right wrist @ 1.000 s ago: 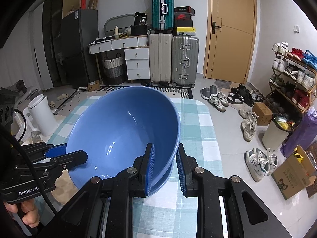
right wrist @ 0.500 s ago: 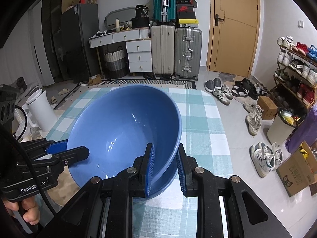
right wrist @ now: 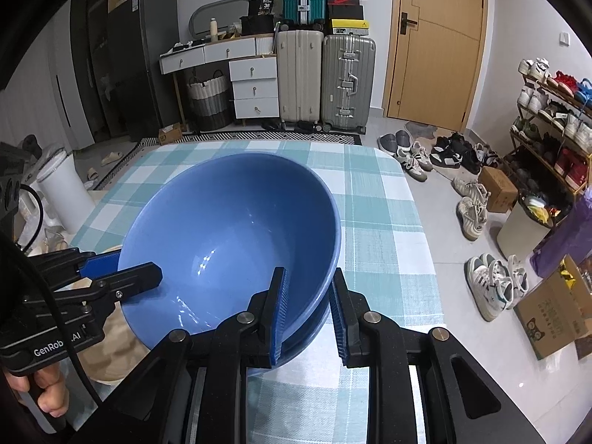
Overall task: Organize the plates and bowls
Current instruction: 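Grip the nested blue bowls with both grippers and lift them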
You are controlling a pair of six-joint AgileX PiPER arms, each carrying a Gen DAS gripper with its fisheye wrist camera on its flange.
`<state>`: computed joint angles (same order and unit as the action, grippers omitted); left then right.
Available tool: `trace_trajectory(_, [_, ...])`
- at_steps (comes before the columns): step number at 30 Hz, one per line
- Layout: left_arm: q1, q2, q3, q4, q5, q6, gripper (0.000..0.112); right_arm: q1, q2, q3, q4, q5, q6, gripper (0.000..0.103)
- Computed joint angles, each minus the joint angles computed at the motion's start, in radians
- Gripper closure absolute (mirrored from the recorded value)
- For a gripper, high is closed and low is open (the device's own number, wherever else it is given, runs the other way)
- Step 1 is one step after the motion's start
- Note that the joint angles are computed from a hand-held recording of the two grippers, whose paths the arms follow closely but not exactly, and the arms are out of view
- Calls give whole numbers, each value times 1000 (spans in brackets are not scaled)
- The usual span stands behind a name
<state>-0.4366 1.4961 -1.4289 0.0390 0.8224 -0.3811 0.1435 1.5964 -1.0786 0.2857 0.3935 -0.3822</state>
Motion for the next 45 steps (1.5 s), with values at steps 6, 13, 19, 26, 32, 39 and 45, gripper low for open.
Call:
trace_trajectory(6, [11,24,22,-1,-34,9,83,0,18,11,-2,-23,-8,79])
trace_trajectory(13, [-9,35,42,72,-65,-30,83,-16,35,13,51,-24,-55,79])
trace_trajectory(19, [-66,52,40,213,-64,-123,83,-18,38,25,30,-44,-44,79])
trace_trajectory(26, [-86,68,32,246,-59,-154,83,-12,34,56,-5,-73,-17,79])
trace_trajectory(32, [-87,74,27,246,-57,-159,83,-17,34,65,28,-77,-52,79])
trace_trajectory(39, [-42,60,39,135,-78,-84,83,-23,42,68,55,-79,-78,79])
trace_trajectory(45, [-9,45,54,56,-88,-24,83,-35,61,57,103,-70,-116,79])
